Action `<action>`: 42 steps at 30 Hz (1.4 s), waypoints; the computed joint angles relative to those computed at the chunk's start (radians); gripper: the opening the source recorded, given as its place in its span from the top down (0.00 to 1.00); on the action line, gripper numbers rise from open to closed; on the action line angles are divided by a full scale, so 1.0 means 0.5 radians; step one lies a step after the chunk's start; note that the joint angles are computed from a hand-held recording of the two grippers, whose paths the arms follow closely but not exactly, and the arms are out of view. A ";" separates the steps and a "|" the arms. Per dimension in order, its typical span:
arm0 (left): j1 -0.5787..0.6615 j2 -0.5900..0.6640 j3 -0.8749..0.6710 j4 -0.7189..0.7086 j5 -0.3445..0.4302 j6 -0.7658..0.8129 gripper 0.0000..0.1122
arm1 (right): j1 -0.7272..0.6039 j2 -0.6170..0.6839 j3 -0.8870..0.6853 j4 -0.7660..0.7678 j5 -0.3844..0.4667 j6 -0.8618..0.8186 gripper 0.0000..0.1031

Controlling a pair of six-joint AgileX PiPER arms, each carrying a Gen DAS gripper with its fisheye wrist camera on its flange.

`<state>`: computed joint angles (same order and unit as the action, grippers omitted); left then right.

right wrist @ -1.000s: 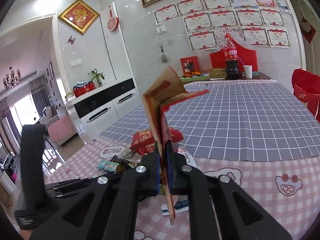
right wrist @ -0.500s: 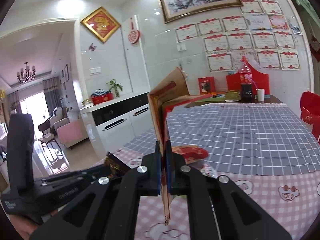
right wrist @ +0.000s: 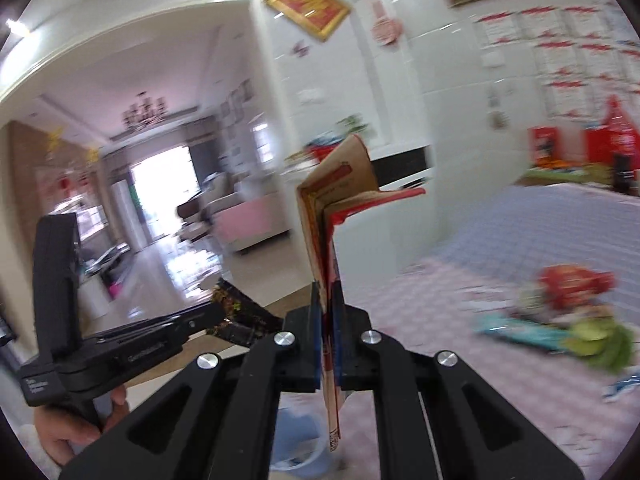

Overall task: Collect trash
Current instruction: 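Carry the cardboard box and snack wrapper with both tools over the blue bin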

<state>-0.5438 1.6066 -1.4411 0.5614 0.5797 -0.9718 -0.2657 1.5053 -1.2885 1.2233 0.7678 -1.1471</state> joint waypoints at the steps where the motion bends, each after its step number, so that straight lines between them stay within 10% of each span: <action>1: 0.066 -0.035 0.057 -0.031 -0.015 0.015 0.95 | 0.114 0.011 -0.010 -0.037 -0.040 0.041 0.95; 11: 0.828 -0.053 0.501 -0.497 -0.149 0.338 0.95 | 1.078 0.432 -0.289 -0.599 -0.391 0.548 0.95; 24: 1.081 0.639 0.252 -0.993 -0.219 0.807 0.94 | 1.341 1.076 -0.666 -1.261 -0.448 1.168 0.95; 27: 1.080 0.684 0.218 -1.001 -0.235 0.782 0.82 | 1.311 1.134 -0.650 -1.230 -0.484 1.133 0.95; 29: 1.089 0.704 0.204 -1.025 -0.246 0.783 0.35 | 1.317 1.168 -0.669 -1.261 -0.491 1.173 0.95; 42: 0.991 0.614 0.292 -0.495 -0.196 0.347 0.35 | 1.291 1.436 -1.087 -1.373 -0.276 1.295 0.95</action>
<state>-0.0482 1.9136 -1.2952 0.3137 0.4819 -0.7982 0.3796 2.2235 -1.8320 0.5367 0.6296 -0.4993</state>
